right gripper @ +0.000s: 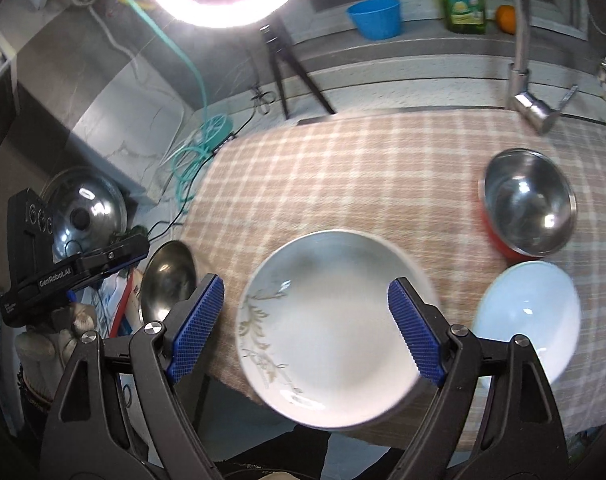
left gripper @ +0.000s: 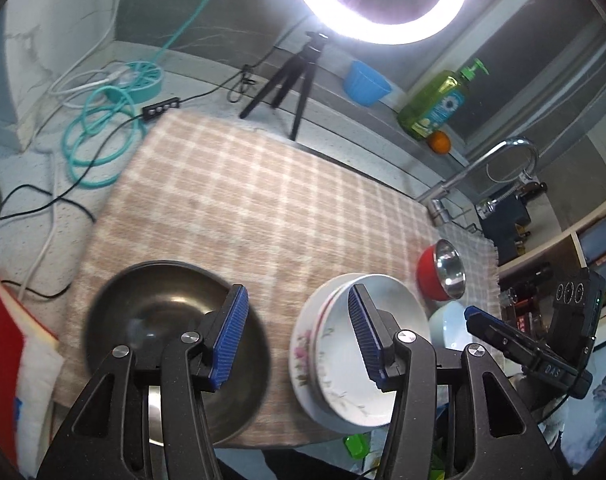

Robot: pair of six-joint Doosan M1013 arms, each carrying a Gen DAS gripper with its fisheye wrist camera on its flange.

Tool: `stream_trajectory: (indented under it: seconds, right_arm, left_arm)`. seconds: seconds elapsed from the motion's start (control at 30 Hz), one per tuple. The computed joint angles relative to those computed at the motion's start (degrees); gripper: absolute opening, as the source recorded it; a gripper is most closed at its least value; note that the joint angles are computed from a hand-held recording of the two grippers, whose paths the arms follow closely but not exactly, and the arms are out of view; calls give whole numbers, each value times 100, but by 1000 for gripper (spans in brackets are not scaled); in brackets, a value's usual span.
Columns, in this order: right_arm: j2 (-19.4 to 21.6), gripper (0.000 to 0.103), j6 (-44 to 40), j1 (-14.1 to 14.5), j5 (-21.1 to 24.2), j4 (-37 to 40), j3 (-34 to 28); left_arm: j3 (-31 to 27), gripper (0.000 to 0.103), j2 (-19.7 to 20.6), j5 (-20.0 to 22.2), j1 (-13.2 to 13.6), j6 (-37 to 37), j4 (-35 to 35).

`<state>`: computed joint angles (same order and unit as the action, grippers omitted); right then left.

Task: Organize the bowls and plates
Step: 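Open both grippers to release the large steel bowl, then move both grippers to the red-outside steel bowl and close on its rim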

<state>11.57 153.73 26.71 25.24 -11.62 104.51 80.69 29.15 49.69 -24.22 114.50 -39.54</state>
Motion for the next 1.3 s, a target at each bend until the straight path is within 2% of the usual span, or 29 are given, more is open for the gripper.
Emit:
stream_trajectory:
  seconds: [0.23, 0.5, 0.73, 0.87, 1.13, 1.2, 1.3]
  right_arm:
    - [-328, 87, 611, -287, 68, -471, 435]
    - [-550, 87, 599, -722, 147, -525, 840]
    - [-573, 87, -11, -1106, 79, -139, 1029]
    - [-522, 86, -764, -1364, -88, 661, 1122]
    - [-344, 65, -2366, -1709, -244, 2402, 1228]
    - [-308, 54, -2723, -1762, -253, 2757, 1247]
    - [-249, 49, -2930, -1791, -253, 2952, 1255]
  left_arm:
    - [-138, 52, 113, 80, -280, 102, -157]
    - [-375, 52, 325, 177, -674, 121, -237]
    - [-705, 52, 595, 325, -1023, 93, -166]
    - [-940, 52, 778, 482, -1188, 18, -71]
    - [-1373, 51, 1112, 802, -1363, -329, 121]
    - [-1464, 51, 1187, 874, -1390, -433, 190]
    - [-1565, 49, 1273, 977, -1426, -529, 264]
